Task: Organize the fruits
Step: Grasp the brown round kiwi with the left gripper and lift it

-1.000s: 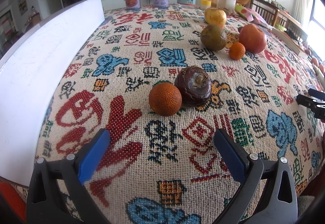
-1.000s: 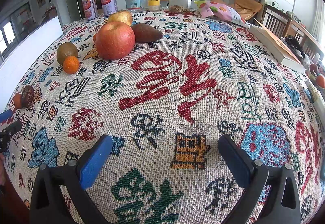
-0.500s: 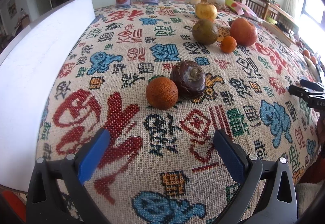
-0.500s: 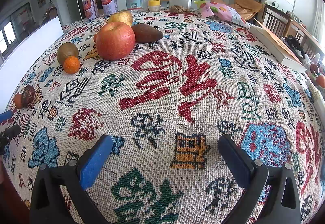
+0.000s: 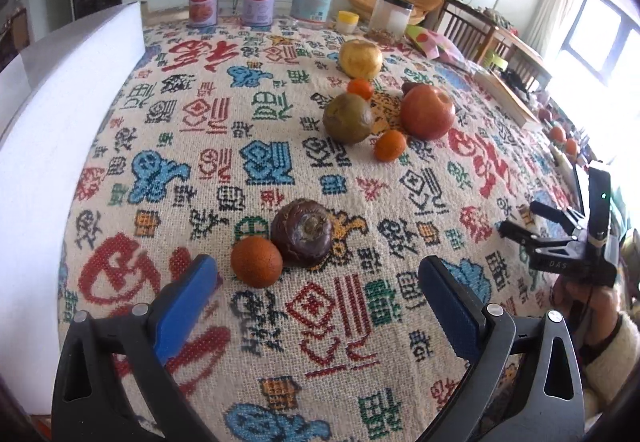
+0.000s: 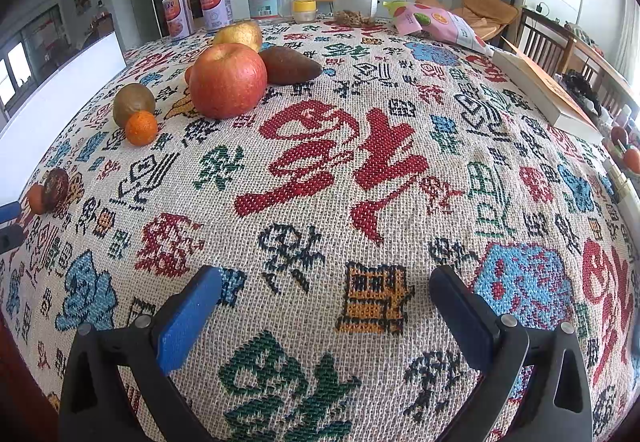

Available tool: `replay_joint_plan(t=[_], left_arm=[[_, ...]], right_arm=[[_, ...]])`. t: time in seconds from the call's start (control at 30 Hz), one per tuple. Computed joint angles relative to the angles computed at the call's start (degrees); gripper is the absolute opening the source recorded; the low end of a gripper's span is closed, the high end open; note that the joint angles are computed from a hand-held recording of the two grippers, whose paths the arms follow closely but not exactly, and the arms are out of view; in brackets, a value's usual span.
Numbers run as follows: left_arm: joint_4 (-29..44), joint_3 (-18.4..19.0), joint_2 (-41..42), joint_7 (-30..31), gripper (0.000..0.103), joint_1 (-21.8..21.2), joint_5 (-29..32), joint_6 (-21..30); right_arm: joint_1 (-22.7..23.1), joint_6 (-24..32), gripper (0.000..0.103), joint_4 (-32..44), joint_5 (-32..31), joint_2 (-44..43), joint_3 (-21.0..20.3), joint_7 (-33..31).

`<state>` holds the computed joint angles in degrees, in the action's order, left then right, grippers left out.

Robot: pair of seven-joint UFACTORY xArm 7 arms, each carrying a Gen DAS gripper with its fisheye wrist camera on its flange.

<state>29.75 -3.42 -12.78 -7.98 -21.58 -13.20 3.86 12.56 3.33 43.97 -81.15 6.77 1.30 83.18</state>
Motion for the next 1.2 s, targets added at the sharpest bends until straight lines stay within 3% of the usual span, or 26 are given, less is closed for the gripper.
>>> replay_joint_plan(t=[0.07,0.17,0.27,0.37,0.5,0.53,0.57,0.6,0.77,1.07,1.2], left_arm=[[7.66,6.58,3.42,8.24,0.101,-6.75,-8.59,5.7],[19.35,6.06,11.42,8.25,0.101,-5.28,-11.14,12.09],[30.4,5.13,20.49,-2.49,0.101,-3.4,-0.51,17.42],[39.27,5.3,28.19,-9.5,0.099,-3.78,7.47,22.51],[45.56,5.46,34.12,-16.5,0.075,-4.33,15.42,27.67],[46.05,4.69,34.69,-16.88,0.072,-3.52,15.43,28.14],[45.96,3.78,34.93,-17.18,0.057,-2.56,15.11,27.95],[45.33,2.76,34.71,-17.23,0.051,-1.36,14.49,27.28],[40.42,-1.9,31.13,-15.09,0.051,5.07,10.26,23.63],[29.35,-0.25,21.58,-13.68,0.051,9.79,14.1,22.52],[25.97,-0.93,21.49,-10.82,0.052,12.24,9.94,19.43]], right_arm=[[0.01,-0.01,0.103,0.0,-0.01,0.0,0.0,0.01],[-0.01,-0.03,0.103,-0.02,-0.04,-0.02,-0.02,0.02],[-0.02,-0.08,0.103,0.02,-0.03,0.02,0.0,-0.03],[0.09,-0.14,0.103,0.12,-0.02,0.08,0.05,0.04],[0.21,-0.12,0.103,0.15,0.04,0.11,0.04,0.01],[0.23,-0.18,0.103,0.17,-0.01,0.11,0.04,0.05],[0.28,-0.22,0.103,0.15,-0.16,0.08,0.03,0.21],[0.31,-0.2,0.103,0.12,-0.21,0.05,0.06,0.28],[0.3,-0.22,0.103,0.1,-0.25,0.02,0.09,0.35],[0.31,-0.1,0.103,0.13,-0.26,0.05,0.14,0.37],[0.22,-0.23,0.103,0.1,-0.42,0.03,0.09,0.41]])
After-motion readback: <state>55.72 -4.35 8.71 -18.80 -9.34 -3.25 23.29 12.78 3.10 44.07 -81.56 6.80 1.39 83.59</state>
